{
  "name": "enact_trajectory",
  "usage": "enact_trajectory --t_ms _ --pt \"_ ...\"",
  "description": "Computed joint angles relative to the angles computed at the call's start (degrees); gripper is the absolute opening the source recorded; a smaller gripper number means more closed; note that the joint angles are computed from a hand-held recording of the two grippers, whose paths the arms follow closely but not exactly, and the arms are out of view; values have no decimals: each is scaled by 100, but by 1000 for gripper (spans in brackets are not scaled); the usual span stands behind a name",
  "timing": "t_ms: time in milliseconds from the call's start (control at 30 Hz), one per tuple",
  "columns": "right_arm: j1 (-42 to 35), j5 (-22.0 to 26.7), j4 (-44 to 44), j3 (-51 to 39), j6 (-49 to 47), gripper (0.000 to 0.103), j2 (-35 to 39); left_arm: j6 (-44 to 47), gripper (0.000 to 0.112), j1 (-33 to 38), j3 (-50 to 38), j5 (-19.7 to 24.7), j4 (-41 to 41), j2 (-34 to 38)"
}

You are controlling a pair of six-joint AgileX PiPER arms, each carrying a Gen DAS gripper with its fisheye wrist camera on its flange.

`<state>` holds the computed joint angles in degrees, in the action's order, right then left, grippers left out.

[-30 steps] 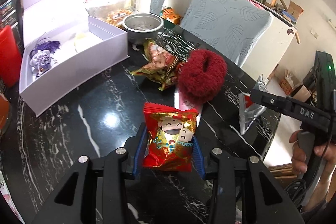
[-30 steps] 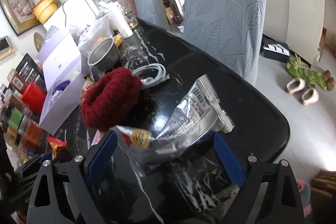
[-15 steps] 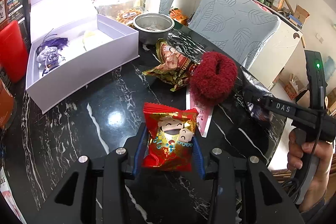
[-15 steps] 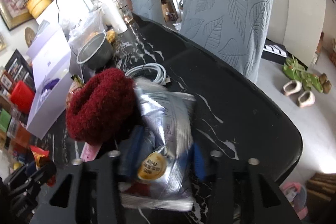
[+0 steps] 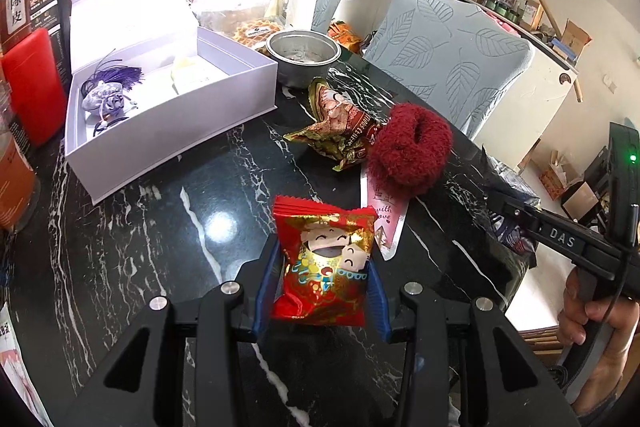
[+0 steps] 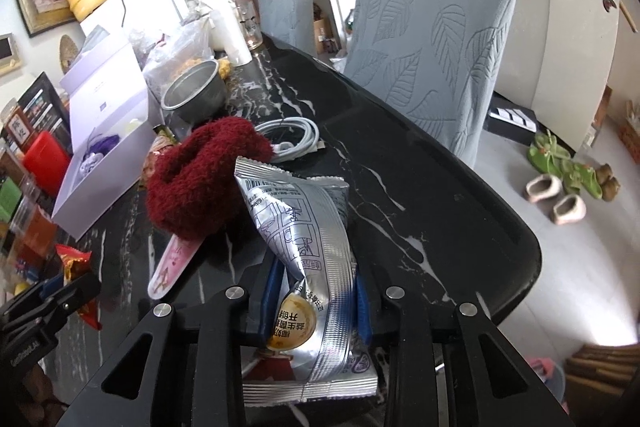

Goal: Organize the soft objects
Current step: 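Lift both packets and carry them over the open lavender box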

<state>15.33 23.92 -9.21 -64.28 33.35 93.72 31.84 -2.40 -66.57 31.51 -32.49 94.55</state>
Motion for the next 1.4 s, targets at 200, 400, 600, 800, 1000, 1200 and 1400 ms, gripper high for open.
enact_trajectory --t_ms 200,400,600,800,1000,1200,1400 --pt "196 -5 18 -8 -82 31 -134 35 39 162 296 -99 -91 -281" --pt "447 -60 353 -60 -505 31 -156 7 39 437 550 -181 -120 -543" --pt "756 -101 687 -221 -979 31 -45 105 39 825 768 -198 -248 -776" --pt "1041 -79 1212 -472 -1671 31 153 168 39 1203 919 -234 -273 -982" --pt "1292 17 1889 -908 -2502 31 489 114 39 1522 946 -252 -205 -1069" --pt "1449 222 2507 -1410 -3273 31 811 148 39 1814 853 -216 -213 -1101" --pt "1559 458 2760 -1938 -3638 31 1057 199 39 2020 561 -130 -236 -1048"
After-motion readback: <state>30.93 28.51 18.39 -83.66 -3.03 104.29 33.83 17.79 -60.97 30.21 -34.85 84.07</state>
